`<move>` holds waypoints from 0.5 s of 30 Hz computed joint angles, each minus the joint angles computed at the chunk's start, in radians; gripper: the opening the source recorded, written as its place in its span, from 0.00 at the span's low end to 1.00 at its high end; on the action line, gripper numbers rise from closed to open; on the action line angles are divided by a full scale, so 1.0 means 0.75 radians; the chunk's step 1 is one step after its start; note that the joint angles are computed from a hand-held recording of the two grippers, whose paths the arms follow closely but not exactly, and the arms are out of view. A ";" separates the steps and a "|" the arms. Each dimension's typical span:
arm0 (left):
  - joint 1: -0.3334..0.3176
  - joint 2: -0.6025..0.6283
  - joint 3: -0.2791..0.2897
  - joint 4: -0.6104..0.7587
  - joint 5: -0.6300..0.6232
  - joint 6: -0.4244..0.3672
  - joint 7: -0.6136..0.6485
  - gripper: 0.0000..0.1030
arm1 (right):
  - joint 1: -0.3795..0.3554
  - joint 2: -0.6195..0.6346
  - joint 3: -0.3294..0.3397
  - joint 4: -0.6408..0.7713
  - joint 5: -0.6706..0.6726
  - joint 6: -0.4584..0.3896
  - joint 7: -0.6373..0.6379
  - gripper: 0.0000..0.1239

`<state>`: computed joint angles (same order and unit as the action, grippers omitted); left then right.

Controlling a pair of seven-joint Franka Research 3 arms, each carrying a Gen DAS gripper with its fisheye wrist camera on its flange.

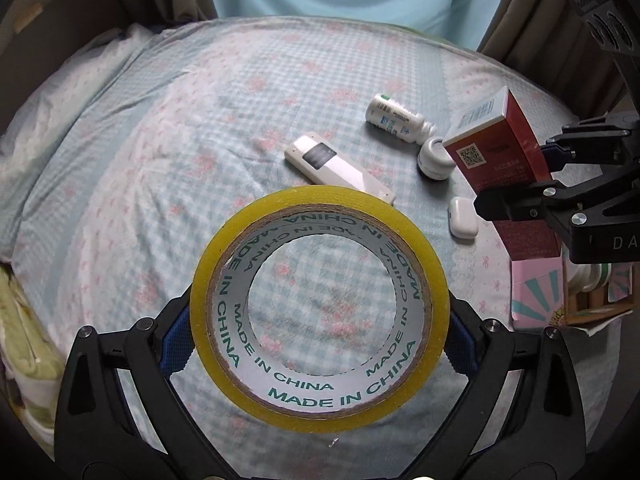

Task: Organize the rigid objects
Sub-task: 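Lift and carry the tape roll and red box over the cardboard box with both tools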

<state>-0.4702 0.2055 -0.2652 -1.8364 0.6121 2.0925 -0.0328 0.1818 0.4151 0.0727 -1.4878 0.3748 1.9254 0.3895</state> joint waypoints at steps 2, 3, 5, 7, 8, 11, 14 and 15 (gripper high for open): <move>-0.016 -0.001 -0.011 0.061 0.002 -0.043 0.027 0.95 | -0.039 -0.060 -0.015 -0.025 0.052 -0.029 0.035 0.33; -0.026 0.004 -0.015 0.100 0.003 -0.067 0.038 0.95 | -0.057 -0.094 -0.022 -0.049 0.080 -0.032 0.056 0.33; -0.051 0.025 -0.023 0.192 0.013 -0.117 0.062 0.95 | -0.093 -0.147 -0.042 -0.072 0.133 -0.042 0.104 0.33; -0.083 0.063 -0.026 0.303 0.029 -0.178 0.094 0.95 | -0.133 -0.187 -0.066 -0.077 0.180 -0.050 0.151 0.33; -0.101 0.087 -0.025 0.365 0.040 -0.207 0.113 0.95 | -0.153 -0.207 -0.078 -0.078 0.200 -0.052 0.174 0.33; -0.166 0.185 -0.013 0.580 0.080 -0.283 0.193 0.95 | -0.212 -0.245 -0.111 -0.064 0.248 -0.052 0.223 0.33; -0.235 0.309 0.016 0.809 0.102 -0.311 0.290 0.95 | -0.270 -0.259 -0.143 -0.025 0.276 -0.046 0.256 0.33; -0.256 0.355 0.028 0.887 0.101 -0.305 0.324 0.95 | -0.289 -0.256 -0.152 -0.007 0.281 -0.044 0.274 0.33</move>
<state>-0.6620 0.4720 -0.2444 -1.1714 0.6880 1.8639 0.2100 -0.0346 0.2231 -0.0416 -1.4933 0.5854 1.8925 0.5948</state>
